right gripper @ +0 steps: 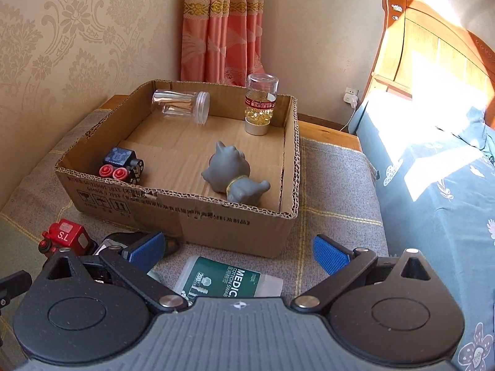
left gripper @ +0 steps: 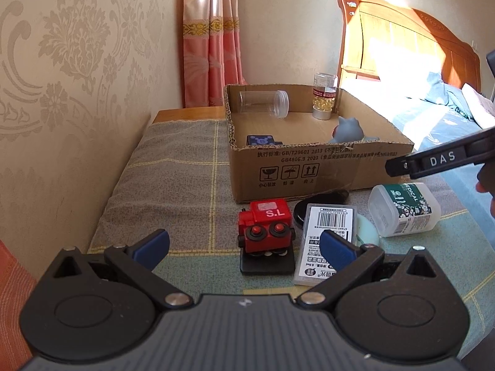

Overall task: Organize rigid objects
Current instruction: 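Lower the toy car into the box with the left gripper while the right drops the grey toy there, then move the open right gripper around the white MEDICAL bottle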

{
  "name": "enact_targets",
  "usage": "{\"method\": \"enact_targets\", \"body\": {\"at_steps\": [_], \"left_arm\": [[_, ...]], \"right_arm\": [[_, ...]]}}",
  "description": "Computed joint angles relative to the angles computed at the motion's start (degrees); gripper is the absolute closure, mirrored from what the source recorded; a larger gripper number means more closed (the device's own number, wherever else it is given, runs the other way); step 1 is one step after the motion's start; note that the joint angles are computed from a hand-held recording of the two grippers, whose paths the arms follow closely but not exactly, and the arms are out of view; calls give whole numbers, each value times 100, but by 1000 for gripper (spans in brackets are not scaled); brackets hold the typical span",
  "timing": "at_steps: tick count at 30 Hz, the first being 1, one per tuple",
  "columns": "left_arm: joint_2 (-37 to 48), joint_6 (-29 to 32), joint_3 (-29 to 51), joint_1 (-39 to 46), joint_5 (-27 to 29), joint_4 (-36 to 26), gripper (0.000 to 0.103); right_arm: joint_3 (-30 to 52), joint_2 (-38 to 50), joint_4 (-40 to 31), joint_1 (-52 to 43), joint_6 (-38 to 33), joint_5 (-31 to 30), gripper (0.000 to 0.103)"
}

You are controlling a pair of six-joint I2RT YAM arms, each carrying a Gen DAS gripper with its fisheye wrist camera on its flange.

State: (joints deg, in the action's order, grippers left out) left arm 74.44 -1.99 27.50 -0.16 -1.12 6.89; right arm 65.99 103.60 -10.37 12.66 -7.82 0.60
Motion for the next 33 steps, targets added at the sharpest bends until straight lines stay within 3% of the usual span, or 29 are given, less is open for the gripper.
{"method": "enact_targets", "body": {"at_steps": [11,33], "left_arm": [[181,-19,67,-5,-58,-37,1],[1692,-362,1136,-238,-356,61,3]], "right_arm": [[-612,174,366,133,212,333,0],[-977,342,618,-378,84,-289,0]]}}
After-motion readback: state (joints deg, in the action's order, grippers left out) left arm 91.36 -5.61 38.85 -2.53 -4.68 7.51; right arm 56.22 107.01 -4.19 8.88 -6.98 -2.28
